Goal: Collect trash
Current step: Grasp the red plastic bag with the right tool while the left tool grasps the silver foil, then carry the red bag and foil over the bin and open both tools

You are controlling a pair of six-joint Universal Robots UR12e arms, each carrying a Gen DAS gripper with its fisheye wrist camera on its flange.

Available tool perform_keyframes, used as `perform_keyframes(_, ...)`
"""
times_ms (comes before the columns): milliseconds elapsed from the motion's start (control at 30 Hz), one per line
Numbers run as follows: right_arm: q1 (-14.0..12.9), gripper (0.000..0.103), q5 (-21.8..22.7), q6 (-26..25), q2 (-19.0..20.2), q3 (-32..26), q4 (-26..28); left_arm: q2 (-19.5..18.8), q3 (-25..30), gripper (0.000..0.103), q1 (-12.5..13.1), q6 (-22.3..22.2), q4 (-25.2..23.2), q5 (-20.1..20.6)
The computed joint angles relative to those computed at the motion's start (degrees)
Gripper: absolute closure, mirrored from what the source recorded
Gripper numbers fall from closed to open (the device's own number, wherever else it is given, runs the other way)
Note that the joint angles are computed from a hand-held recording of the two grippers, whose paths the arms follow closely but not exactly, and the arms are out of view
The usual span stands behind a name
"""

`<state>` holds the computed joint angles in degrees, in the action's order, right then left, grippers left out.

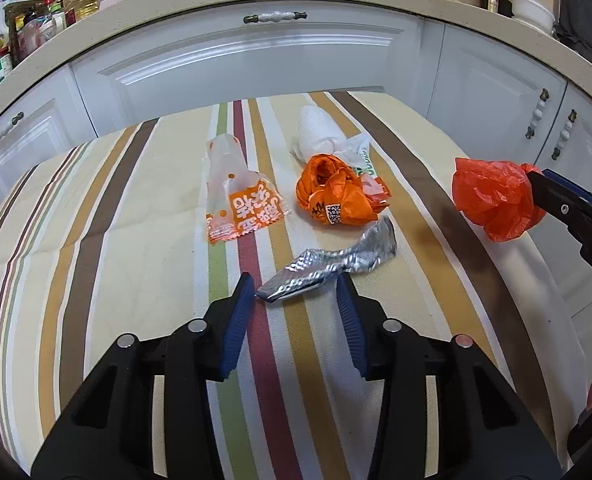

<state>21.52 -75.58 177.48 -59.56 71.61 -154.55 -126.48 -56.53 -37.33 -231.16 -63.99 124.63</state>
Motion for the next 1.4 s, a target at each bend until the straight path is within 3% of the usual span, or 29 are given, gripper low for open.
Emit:
perform_keyframes(100,-0.1,0.075,0.2,0.2,-0.2,0.3,-0.5,0.1,-0.3,0.089,0.1,1.4,1.1,-1.2)
perform_keyframes(467,-0.3,0.075,0.2,0.4,-1.0,1.9,-2.6,0.4,-0.6,0.098,-1.1,2.2,3.4,1.5)
perform_keyframes(900,-1.1,0.075,0.1,1.1,-3.1,5.3,-6.7,0.8,0.0,0.098,-3.1,-0.2,3.7,5.1)
perform_keyframes(1167,-2.1,0.075,-2.4,1.2,-4.6,7.9,-10.9,-2.1,5.3,0.098,-4.3,2.3,3.6,6.2)
perform_keyframes(1400,-4.0,0.075,-6.1,2.7,-5.4,9.6,-13.6,-8.0,15.1,0.098,-4.8,7.6,4.5,3.9)
